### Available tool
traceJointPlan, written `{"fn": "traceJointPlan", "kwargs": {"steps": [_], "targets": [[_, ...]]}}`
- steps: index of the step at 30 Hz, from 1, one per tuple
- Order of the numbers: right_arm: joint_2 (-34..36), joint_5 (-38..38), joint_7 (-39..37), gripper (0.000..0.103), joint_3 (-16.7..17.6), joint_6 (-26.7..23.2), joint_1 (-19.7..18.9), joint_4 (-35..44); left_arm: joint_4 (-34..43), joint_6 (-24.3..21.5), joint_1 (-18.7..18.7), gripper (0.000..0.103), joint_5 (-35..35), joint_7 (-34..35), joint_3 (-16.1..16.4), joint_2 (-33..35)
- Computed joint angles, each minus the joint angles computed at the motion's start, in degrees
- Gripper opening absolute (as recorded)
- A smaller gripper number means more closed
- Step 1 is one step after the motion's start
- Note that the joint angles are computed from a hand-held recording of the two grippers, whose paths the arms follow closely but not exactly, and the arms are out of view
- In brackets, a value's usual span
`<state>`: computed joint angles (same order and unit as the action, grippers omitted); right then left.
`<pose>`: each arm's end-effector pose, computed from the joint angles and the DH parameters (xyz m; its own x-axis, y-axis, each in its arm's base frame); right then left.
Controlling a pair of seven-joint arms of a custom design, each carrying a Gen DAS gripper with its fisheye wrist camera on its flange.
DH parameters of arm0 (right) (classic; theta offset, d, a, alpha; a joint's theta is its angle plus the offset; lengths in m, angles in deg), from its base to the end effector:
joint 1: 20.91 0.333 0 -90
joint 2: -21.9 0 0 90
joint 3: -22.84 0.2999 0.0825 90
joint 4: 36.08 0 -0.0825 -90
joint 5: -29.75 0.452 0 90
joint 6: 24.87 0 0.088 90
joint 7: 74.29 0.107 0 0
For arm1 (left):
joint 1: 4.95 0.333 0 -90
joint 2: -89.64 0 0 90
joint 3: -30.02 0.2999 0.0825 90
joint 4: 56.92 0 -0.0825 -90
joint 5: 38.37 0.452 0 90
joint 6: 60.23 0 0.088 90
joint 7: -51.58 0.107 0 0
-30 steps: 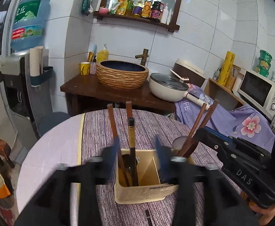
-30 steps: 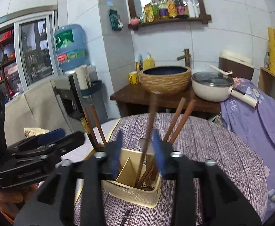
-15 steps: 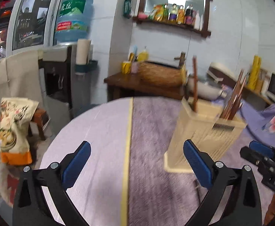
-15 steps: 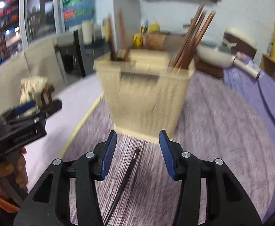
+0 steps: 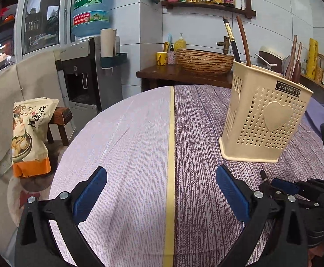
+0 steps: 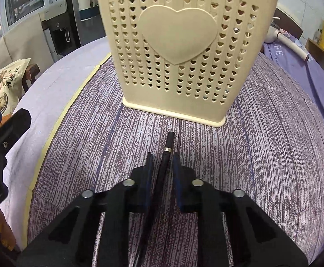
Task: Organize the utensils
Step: 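Grasp the last dark chopstick on the table with right tool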
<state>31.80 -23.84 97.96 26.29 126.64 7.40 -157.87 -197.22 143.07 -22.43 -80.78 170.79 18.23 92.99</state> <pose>0.5308 0.3532 0.2968 -0.1209 -0.9927 0.0011 -0.7940 0.0960 -0.6003 0.5161 -0.1941 0.3149 -0.1816 -0.9833 0.0090 -0.5607 0.0961 -0.8224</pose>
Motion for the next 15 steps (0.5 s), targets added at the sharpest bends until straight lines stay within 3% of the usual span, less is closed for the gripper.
{"fn": "traceJointPlan", "kwargs": {"steps": [4, 8, 15], "targets": [[0.0, -1.3, 1.5, 0.010, -0.1, 0.3, 0.2, -0.2, -0.5, -0.6, 0.1, 0.097, 0.9, -1.1, 0.1, 0.1], [-1.8, -3.2, 5.6, 0.009, -1.1, 7.3, -1.0, -3.1, -0.9, -0.5, -0.1, 0.097, 1.0, -0.9, 0.0, -0.2], [-10.9, -23.5, 24.3, 0.008, -0.1, 18.0, -4.8, -9.2, -2.7, -0.9, 0.8, 0.097, 5.3, -4.5, -0.6, -1.9]]}}
